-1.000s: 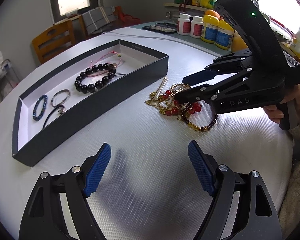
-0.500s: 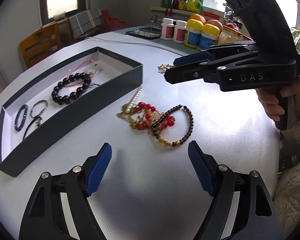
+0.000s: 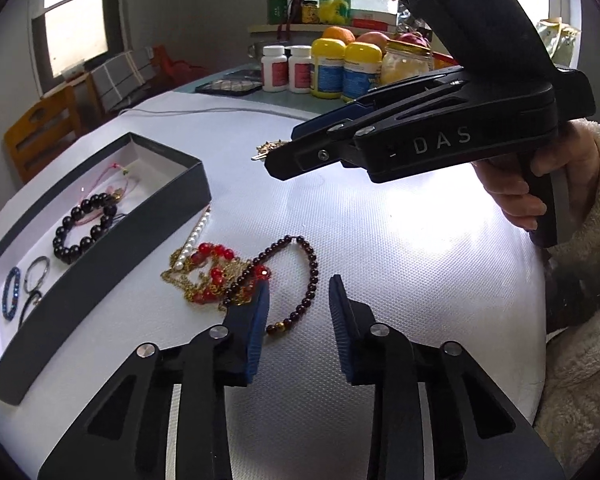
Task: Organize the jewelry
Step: 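Grasp the gold hoop hair clip with the right tool while the left tool grasps the dark red bead bracelet, then carry the gold hoop clip and dark red bracelet over the box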
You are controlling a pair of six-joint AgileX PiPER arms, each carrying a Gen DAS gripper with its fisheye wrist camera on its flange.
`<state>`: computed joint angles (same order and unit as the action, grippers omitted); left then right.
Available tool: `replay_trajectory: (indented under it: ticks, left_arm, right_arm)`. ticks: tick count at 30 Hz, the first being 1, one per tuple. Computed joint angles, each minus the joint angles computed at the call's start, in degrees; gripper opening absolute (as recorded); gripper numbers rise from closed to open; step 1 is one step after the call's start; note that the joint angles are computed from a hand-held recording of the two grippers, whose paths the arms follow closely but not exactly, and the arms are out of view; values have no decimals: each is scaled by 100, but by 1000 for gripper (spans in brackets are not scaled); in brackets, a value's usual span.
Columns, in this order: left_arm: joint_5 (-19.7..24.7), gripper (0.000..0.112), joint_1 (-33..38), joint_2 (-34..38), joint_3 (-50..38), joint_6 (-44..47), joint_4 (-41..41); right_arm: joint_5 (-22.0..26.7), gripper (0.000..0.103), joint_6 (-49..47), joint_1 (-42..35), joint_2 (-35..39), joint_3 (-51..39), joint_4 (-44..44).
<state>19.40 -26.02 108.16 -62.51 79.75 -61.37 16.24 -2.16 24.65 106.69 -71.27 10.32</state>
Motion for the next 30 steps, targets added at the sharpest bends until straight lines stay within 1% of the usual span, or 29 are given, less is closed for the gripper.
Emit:
replay_trajectory:
  ticks: [2, 3, 6, 7, 8, 9, 10, 12, 15, 19, 24, 30]
  left_arm:
    - [54, 24, -72, 152, -200, -701, 722]
    - [104, 21, -90, 193, -258, -867, 913]
    - [73, 18, -157, 219, -288, -1177, 1288]
    - [91, 16, -165, 205, -295, -1263, 1401]
    - [136, 7, -167, 200, -322, -1377, 1538]
    - [206, 5, -150, 192, -349, -1441, 1590]
    - [294, 5, -116, 170, -341, -1379, 1519]
    - [289, 5, -97, 62, -209, -1091, 1272]
    - [322, 5, -30, -250, 20, -539, 793]
    - [406, 5, 181, -639, 139, -172, 361]
    - [908, 5, 682, -975, -16, -137, -31]
    - [691, 5, 1081, -1237, -157, -456, 257]
  right_arm:
    - [-20, 40, -181, -37, -10, 38, 188]
    - [-27, 40, -257, -51, -17, 58, 261]
    - [-5, 40, -372, -57, -29, 60, 362]
    - [-2, 40, -407, -60, -42, 67, 389]
    - [-8, 40, -418, -64, -59, 81, 394]
    - [-24, 40, -409, -70, -77, 96, 386]
    - [-40, 40, -409, -77, -92, 108, 393]
    - [-63, 40, -428, -93, -121, 130, 418]
    - [-62, 40, -372, -93, -143, 130, 364]
    - [-22, 40, -211, -58, -137, 73, 195]
    - [58, 40, -97, 2, -85, -25, 70]
    - [302, 40, -219, 99, 66, -403, 84]
